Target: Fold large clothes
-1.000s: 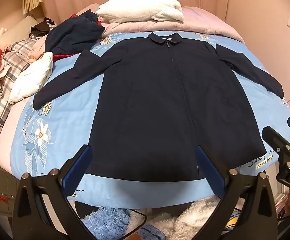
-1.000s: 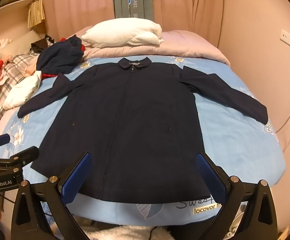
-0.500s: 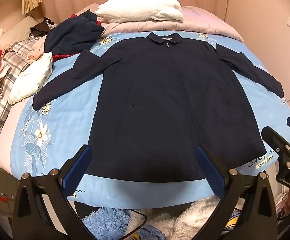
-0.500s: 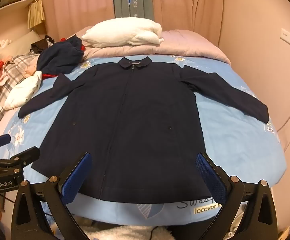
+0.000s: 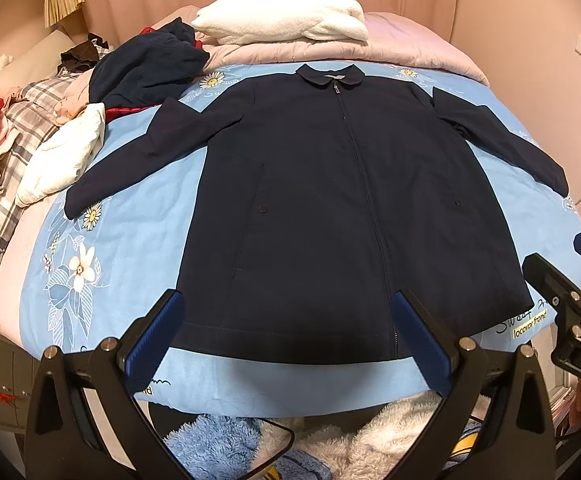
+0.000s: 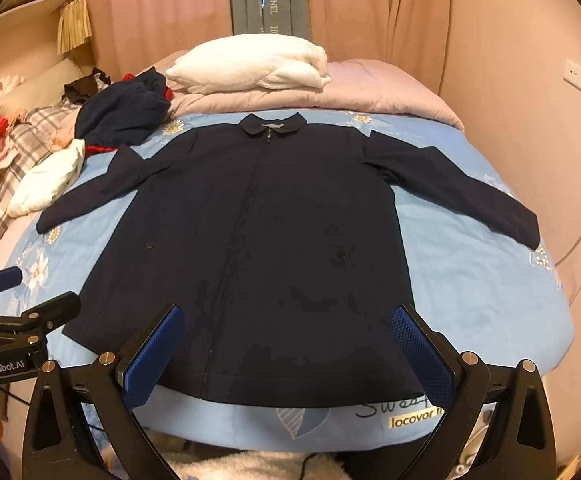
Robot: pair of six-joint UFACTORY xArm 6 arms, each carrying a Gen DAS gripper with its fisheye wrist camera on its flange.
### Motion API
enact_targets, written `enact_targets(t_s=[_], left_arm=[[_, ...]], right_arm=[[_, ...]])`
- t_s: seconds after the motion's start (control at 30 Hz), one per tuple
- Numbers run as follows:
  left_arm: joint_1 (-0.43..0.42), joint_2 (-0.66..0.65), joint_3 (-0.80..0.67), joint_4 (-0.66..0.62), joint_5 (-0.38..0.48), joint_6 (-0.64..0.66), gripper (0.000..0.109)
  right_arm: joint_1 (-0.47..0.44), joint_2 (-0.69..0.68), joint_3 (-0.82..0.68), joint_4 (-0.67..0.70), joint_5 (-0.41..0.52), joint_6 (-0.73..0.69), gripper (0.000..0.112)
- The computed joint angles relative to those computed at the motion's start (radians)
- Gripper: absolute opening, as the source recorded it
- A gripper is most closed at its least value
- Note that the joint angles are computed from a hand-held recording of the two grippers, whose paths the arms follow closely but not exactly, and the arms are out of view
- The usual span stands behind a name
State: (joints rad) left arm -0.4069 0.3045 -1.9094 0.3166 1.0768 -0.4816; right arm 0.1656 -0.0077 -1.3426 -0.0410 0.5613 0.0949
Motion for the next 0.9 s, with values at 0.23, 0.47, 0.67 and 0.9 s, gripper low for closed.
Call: enact_targets(t_s=[0.23,0.47,0.67,0.9], left_arm=[[0.002,-0.009,0.014,-0.001,-0.011,0.007,0.103],[-0.002,-0.010,0.012,0.004,-0.015,0.011,0.103],[-0.005,-0.010,0.014,0.006,-0.016,0.012,0.103],[-0.004,-0.011,0.016,0.007,-0.016,0.013,0.103]], right_arm=[[0.003,-0.001,0.002,-0.006,-0.002,0.004,0.103],[0.004,0.000,-0.002,-0.001,0.002,0.002,0.103],[0.006,0.001,-0.006,0.006,0.007,-0.005,0.103],[0.003,0.005,-0.007,0.015,0.008,-0.012,0.103]])
